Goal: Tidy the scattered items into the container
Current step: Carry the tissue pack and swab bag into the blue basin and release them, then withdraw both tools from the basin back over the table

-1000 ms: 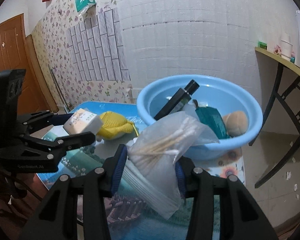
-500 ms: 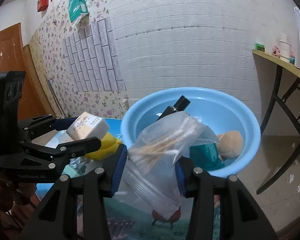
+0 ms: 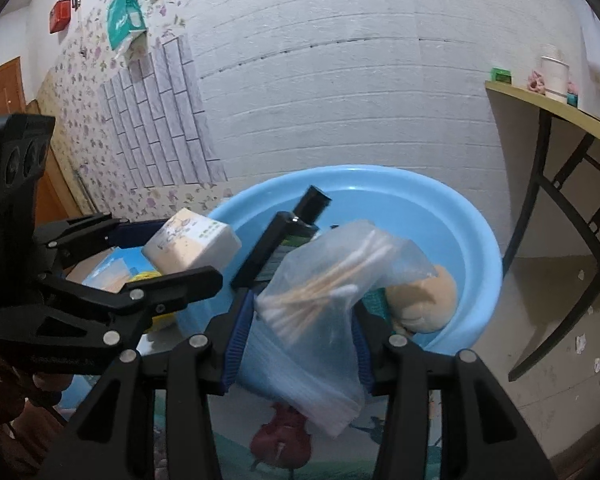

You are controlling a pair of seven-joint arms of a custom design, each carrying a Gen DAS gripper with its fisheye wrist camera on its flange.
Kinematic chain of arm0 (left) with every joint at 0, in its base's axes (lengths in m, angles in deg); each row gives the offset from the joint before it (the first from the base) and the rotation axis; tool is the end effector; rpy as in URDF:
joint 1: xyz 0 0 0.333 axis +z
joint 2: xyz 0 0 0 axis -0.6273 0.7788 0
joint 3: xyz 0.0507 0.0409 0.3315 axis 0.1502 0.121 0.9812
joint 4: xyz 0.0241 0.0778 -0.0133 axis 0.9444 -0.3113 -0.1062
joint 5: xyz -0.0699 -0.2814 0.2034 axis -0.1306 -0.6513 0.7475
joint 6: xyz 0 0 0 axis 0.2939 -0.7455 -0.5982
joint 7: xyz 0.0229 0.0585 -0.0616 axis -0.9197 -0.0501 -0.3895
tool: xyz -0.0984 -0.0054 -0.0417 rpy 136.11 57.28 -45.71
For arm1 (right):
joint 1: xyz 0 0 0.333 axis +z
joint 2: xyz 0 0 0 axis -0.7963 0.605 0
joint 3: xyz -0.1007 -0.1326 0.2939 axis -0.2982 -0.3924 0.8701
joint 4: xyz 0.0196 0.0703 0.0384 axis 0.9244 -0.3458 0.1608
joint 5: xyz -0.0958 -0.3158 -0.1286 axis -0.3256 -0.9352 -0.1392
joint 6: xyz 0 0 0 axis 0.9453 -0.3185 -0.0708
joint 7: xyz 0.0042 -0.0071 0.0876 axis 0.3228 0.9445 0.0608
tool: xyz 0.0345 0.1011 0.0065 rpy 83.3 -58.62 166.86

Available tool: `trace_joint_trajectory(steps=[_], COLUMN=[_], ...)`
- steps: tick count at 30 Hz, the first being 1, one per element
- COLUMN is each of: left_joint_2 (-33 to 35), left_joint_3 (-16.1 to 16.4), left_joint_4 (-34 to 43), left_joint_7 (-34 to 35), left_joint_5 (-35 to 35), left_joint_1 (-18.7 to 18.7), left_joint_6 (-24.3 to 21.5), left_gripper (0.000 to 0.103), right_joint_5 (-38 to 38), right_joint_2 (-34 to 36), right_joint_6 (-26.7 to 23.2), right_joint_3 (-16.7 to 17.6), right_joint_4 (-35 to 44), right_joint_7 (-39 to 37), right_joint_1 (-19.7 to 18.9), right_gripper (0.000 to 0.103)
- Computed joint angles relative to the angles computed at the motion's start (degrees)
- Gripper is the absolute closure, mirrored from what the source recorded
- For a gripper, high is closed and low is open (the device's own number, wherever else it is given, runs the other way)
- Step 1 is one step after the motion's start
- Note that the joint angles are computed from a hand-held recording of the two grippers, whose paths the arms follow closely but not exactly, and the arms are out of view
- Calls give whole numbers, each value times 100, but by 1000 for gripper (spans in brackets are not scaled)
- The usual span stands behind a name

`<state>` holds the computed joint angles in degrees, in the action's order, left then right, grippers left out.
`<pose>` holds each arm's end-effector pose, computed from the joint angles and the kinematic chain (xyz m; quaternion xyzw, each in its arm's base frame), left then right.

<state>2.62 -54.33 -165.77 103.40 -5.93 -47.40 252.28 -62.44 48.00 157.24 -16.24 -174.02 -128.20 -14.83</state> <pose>0.5526 -0.2259 0.4430 -0.3274 0.8494 -0.3775 0.1698 0.4671 0.4353 0.4454 -0.6021 0.6534 -0.2590 0.3788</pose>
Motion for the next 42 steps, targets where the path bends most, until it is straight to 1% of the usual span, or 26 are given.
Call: trace_joint_trajectory(steps=[2,4,7,10,13,18,25,29,31,35,42], left_joint_2=[31,50,33,-23,-106,-264,-530,-664,-716,-827,-966], left_joint_3=[91,134,85,28,18,100,362,517,589,724,915], left_joint_4=[0,-16,-32,-101,-189,-339,-617,-747,-817,-928,-1087], left_joint_7=[-246,-458,-515,-374,-233,-9,301,517,620,815,1140], left_joint_5=[251,434,451,307,150,-151,-721,-1073,-1213,-1543,-1953], left_joint_1=[-69,-78,12,71,95,102,113,124,121,152,192], left_joint_6=[-24,-56,-139,-115,-110,-147,-266,-369,-371,-474,-611], left_gripper=[33,23,19,18,18,18,18,18,17,14,12], right_joint_5=[-33,65,112,220,305,570,768,784,823,960,1077], right_joint_2=[-2,23,36,50,42,44,52,9,-10,83,222], right_joint_6=[16,-51,-141,-219,-279,-331,-732,-939,-1044,-1442,-1781], right_joint_3=[-16,-6,-14,0,11,55,96,118,148,230,255], right_joint_4=[-7,17,32,67,71,92,176,160,157,344,583], right_joint_7=[63,-39,-93,-164,-230,-493,-738,-645,-677,-982,-1256], right_joint_1=[-9,-17,-3,14,41,64,245,342,369,504,721], right_gripper=[56,55,53,48,45,42,40,40,38,34,29])
